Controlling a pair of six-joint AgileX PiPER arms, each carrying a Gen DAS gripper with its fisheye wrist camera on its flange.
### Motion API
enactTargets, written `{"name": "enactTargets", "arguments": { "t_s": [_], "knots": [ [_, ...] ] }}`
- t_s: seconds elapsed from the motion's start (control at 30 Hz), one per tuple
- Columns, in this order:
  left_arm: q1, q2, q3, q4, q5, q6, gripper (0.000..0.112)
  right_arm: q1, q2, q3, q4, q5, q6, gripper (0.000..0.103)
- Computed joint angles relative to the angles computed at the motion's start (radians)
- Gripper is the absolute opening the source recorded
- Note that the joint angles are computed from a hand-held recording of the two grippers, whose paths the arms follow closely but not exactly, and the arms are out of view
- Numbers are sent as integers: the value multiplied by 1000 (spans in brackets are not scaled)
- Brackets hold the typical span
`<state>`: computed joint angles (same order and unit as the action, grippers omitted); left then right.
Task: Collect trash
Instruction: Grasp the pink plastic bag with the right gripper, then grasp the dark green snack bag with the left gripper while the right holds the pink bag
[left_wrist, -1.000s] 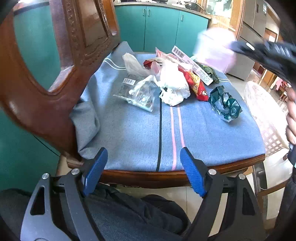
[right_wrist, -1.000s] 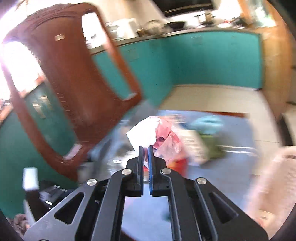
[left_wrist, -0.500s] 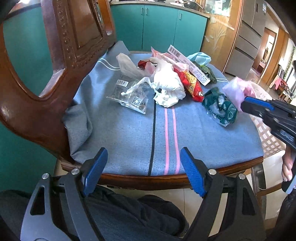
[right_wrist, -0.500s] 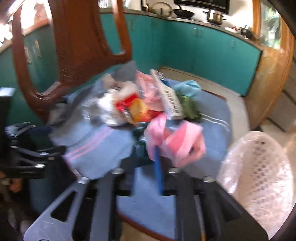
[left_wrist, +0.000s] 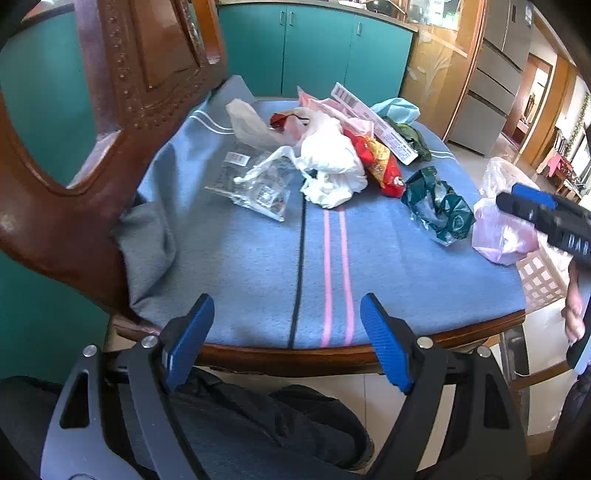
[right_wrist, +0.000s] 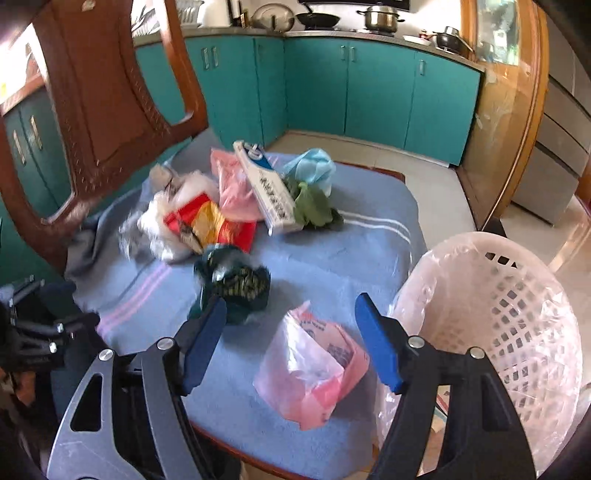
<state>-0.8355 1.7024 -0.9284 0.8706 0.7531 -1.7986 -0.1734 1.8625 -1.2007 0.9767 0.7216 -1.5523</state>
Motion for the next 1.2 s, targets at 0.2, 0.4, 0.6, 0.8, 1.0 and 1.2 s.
{"name": "enactTargets", "arguments": {
  "t_s": [0.2,0.4,0.6,0.8,1.0,1.2],
  "knots": [
    [43,14,-83,26,-67,68,82,46,-26,74,-29,-113,-70,45],
    [111,83,-239,-26,-122,213,82,12,-28,81,-12,-46,-101,29],
    [168,220,-465,-273,-144,508,82,-31,-42,108,38,5,-156,26],
    [190,367,-667,-436,-83,719,76,-57,-42,120,58,25,-175,26],
    [191,390,-645,-446,-114,712,47,-56,-44,135,86,18,-207,30],
    [170,350,-569,-367,-125,612,46,-46,-41,147,114,-31,-225,46]
  ]
}}
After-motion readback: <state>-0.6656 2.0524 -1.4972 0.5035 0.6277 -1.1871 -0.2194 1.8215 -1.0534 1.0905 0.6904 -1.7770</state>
